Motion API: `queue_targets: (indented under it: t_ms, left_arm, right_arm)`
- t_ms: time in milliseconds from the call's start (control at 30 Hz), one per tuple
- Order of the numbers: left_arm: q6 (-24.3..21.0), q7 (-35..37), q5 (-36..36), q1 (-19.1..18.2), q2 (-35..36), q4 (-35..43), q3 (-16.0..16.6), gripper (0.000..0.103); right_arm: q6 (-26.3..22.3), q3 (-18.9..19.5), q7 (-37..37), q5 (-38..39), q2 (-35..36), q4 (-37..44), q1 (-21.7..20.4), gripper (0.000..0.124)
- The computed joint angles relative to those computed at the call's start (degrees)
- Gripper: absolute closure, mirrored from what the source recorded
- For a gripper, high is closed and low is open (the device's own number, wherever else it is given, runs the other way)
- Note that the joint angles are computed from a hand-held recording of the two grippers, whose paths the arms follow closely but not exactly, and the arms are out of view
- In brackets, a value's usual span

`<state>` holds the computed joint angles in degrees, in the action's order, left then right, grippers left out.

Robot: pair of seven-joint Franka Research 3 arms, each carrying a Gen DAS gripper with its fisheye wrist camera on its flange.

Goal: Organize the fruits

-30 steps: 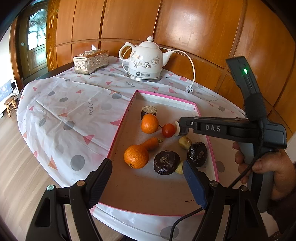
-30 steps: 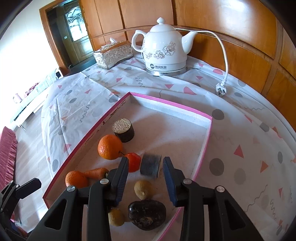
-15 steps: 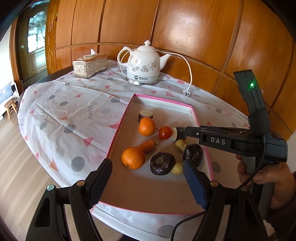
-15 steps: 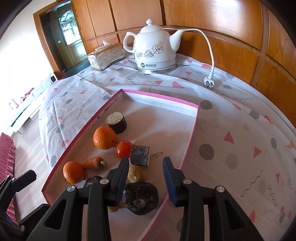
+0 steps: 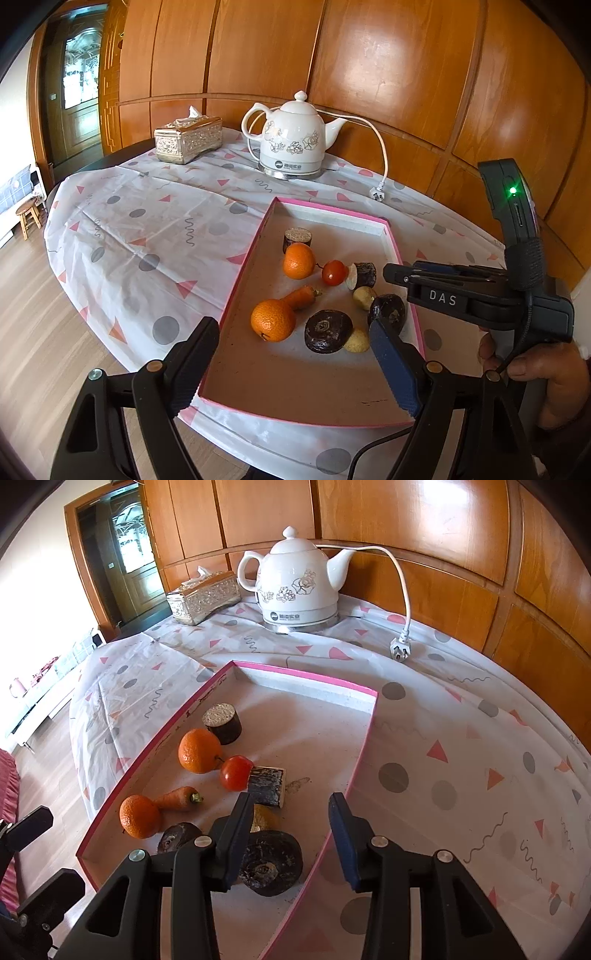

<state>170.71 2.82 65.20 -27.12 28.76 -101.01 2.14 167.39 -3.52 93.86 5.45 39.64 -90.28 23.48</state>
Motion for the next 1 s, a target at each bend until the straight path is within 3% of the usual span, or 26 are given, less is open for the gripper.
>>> queue_targets:
  t_ms: [433,733,867,1000]
  left_arm:
    - [-2.1,-2.1,1.1,0.2,-0.3,-0.1,-0.3,0.017]
    - [-3.8,-5.0,3.2,-0.1,-0.9,-0.3,-0.4,0.011]
    - [-5.9,-7.5,5.1,0.0,-1.6,-0.6,-0.8,0.005]
    - [-7.8,-8.5,5.3,0.9,-1.9,-0.8,-1.9,0.003]
  right_arm:
    - [1.0,-1.7,2.1,-1.0,0.1,-0.3,1.4,0.081]
    - [3.9,-5.6,6.6,-2.6,-1.8,-4.3,4.6,0.08]
    - [6.1,-10.8,11.0,-4.7,-3.1,-7.4,9.1,0.08]
    - [8.8,-16.2,16.0,-6.3,-4.6,-11.5,14.0,0.061]
